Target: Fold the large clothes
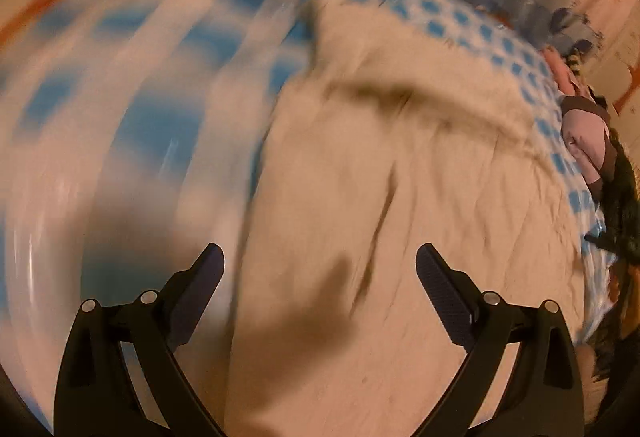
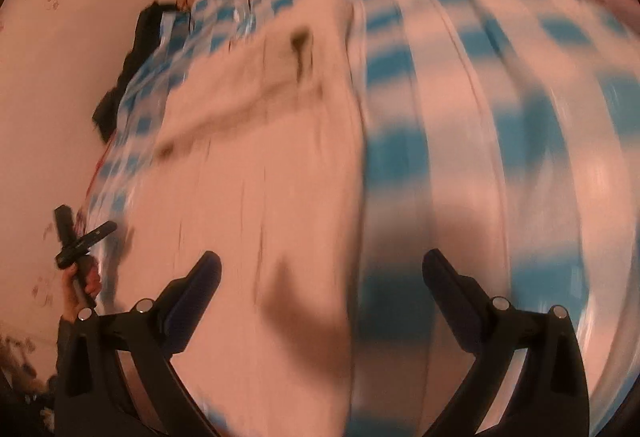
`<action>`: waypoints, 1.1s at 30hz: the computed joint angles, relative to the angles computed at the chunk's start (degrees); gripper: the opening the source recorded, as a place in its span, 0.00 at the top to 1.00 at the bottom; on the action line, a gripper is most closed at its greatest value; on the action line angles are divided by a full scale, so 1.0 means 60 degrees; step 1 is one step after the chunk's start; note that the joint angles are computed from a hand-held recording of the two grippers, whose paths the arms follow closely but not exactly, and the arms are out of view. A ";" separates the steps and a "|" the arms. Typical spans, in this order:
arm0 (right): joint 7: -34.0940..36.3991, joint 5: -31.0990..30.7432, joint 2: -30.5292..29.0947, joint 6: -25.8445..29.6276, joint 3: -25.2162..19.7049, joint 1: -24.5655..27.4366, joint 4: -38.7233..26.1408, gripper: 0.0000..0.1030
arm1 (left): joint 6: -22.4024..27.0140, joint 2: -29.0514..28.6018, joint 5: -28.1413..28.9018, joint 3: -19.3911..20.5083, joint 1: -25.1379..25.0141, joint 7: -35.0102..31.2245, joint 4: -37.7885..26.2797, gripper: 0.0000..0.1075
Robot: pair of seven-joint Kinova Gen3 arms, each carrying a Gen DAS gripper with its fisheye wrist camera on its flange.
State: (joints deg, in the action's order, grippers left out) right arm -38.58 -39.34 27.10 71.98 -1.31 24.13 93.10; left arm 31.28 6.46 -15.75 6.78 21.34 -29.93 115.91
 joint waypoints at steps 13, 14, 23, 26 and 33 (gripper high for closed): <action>0.1380 -0.0050 -0.0498 0.0566 0.0119 0.0090 0.1798 0.16 | -0.2091 -0.0930 0.1145 0.0519 0.0247 0.1432 0.2552 0.16; 0.1425 -0.0025 -0.0554 0.0518 0.0153 0.0008 0.1842 0.34 | -0.2114 -0.1007 0.0970 0.0581 0.0272 0.1716 0.2546 0.28; 0.1289 -0.0490 -0.0330 0.1003 0.0363 0.0233 0.1633 0.86 | -0.1455 -0.1012 0.1052 0.0799 0.0182 0.1975 0.2290 0.89; 0.1564 -0.1312 -0.0478 0.1626 0.0268 0.0668 0.1600 0.87 | -0.0928 -0.1343 0.0953 0.0916 0.0219 0.2040 0.1909 0.90; 0.1651 -0.2589 -0.1027 0.3900 0.0293 0.1831 0.0874 0.89 | -0.0308 -0.3001 0.1836 0.1688 -0.0116 0.1523 0.1037 0.93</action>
State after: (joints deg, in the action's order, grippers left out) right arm -28.67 -54.87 20.94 95.38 0.45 35.12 98.34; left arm 29.42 -11.54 -4.74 16.91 20.65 -20.79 122.13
